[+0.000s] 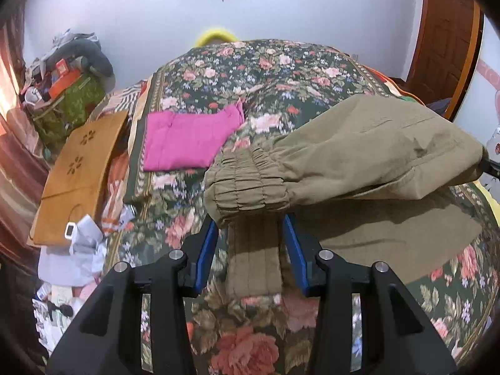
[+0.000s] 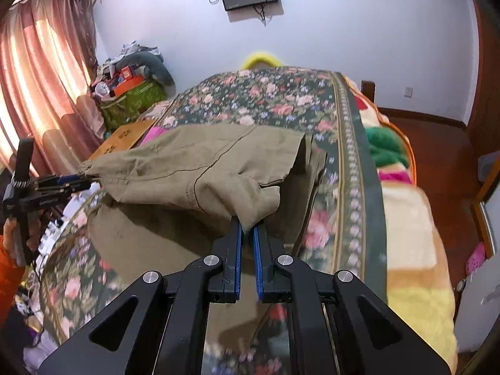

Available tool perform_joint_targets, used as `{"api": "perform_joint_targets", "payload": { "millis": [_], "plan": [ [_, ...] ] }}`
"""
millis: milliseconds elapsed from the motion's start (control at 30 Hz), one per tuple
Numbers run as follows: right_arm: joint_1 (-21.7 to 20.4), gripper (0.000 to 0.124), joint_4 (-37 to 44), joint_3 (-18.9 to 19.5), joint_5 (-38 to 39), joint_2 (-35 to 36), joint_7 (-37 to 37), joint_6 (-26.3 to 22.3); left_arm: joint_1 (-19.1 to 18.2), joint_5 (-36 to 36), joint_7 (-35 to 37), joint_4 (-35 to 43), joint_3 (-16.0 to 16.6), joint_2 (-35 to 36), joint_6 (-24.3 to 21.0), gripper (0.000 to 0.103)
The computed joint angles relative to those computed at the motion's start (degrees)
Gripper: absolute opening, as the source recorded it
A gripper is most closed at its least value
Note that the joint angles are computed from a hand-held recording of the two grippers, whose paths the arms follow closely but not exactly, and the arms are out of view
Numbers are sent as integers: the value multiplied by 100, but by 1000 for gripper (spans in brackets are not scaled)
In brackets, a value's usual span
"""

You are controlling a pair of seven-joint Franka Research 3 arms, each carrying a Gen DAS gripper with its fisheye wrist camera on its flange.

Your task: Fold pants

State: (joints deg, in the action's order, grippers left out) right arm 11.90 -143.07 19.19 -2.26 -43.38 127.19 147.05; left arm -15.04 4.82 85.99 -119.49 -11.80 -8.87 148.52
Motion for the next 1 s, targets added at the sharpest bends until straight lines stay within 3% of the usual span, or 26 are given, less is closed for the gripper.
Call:
{"api": "perform_joint_targets", "payload": {
  "millis": [633,700,767,867,1000],
  "plan": [
    [426,8,-275,302,30,-736,316,-615,7,424,-239,-738,9,-753,70,44],
    [436,8,-163,337,-31,-702,227,-610,5,561,-269,-720,-37,-785,74,49],
    [420,10,-49,369,-68,-613,177,-542,28,793,-378,-686,-131,-799,64,72],
    [407,24,58,337,-38,-386,126,-261,-4,1020,-470,-677,-205,-795,176,87],
    [235,51,241,454,-149,-30,194,-130,26,1669,-650,-516,-441,-588,31,90]
  ]
}}
